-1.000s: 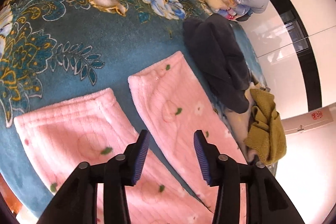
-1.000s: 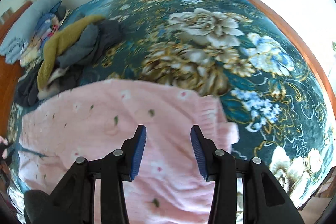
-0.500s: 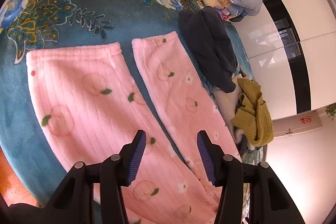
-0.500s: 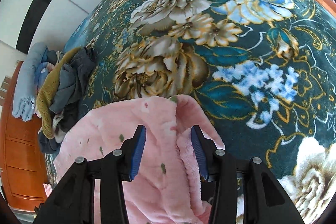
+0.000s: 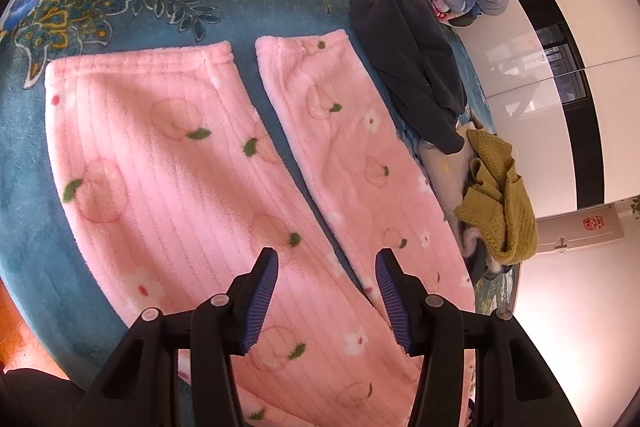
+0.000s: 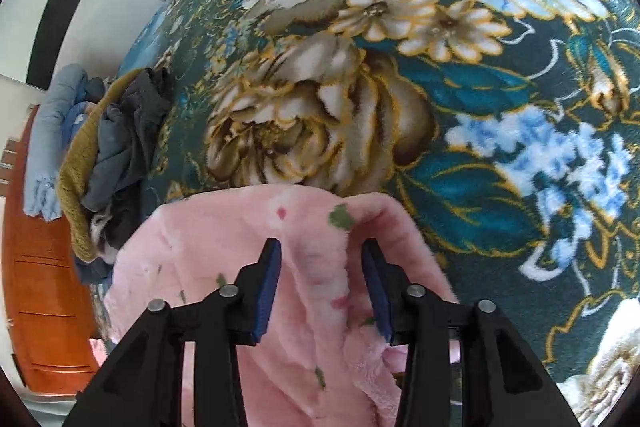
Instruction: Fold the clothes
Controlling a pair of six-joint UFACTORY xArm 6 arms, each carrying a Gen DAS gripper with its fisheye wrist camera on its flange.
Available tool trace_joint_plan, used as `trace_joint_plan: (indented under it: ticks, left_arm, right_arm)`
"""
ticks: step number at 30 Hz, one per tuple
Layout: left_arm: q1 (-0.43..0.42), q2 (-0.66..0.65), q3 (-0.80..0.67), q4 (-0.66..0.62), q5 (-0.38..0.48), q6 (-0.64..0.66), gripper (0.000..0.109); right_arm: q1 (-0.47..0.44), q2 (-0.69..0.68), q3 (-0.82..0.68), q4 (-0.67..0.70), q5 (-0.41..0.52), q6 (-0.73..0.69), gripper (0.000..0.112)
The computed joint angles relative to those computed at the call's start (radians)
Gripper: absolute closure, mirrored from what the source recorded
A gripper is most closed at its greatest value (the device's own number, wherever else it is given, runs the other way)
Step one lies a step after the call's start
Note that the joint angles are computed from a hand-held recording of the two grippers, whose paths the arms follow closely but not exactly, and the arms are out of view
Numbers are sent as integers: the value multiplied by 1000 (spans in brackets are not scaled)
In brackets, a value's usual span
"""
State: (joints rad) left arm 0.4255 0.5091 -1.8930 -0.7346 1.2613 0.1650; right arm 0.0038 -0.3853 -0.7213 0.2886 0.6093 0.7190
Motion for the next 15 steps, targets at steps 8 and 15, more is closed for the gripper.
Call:
trace_joint_plan:
  ticks: [8,15]
  left_arm:
    - [-7,4,10,1,-10,-4,54]
    - [3,5,23,-3,-11,-22,54]
  right_arm:
    - [-63,25,-147,-352,-132,264,105]
    - [-39,204,-302,-271,71,136,102]
